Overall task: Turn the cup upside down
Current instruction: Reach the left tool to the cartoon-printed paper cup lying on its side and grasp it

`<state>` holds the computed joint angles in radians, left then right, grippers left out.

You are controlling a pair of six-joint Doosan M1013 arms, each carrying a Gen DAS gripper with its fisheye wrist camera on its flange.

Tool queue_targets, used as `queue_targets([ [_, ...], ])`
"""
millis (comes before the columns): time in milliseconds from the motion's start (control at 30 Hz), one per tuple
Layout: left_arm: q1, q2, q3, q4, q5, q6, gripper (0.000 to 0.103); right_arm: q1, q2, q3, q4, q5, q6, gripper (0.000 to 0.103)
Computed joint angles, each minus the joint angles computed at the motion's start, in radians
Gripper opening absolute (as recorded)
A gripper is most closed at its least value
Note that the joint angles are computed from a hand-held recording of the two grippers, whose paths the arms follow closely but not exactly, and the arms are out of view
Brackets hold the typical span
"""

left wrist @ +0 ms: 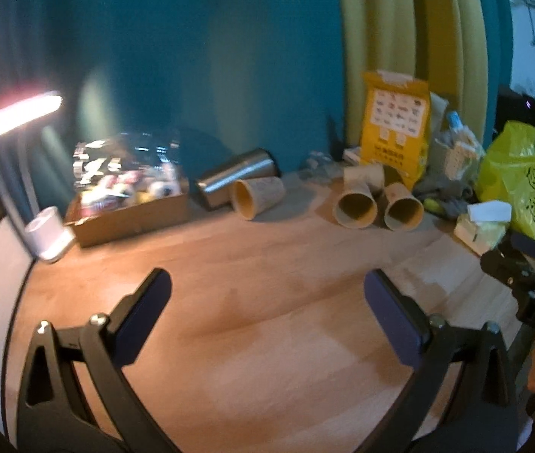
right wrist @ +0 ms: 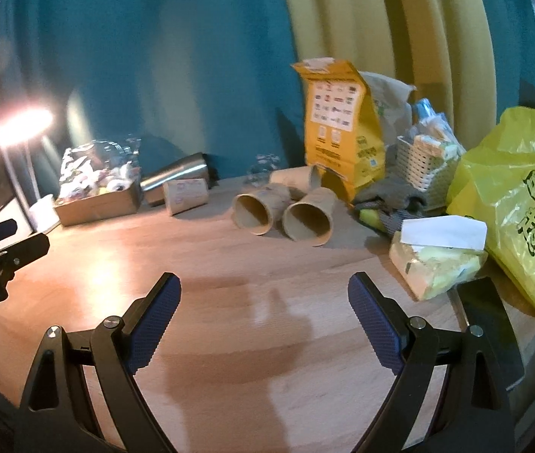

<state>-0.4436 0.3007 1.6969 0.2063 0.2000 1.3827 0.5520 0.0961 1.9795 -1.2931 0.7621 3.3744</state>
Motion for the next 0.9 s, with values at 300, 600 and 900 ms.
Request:
queue_targets([
  [300,-0.019,0.228,-0.363,-0.396,0.315,0.379,0.102,-0.146,0.013,0.002,-0.004,-0.108,0.023,0.092],
  [600,-0.055,0.473,-0.752,-0.367,0.567,0.353,0.102,-0.251,0.045,-0.024,0.124,-0.206,-0.12,0.092],
  [900,-0.067,0.653,-1.039,-0.354,0.824,0.339,0.102,-0.309,0.061,-0.027,0.107,-0.255,-0.094,0.092],
])
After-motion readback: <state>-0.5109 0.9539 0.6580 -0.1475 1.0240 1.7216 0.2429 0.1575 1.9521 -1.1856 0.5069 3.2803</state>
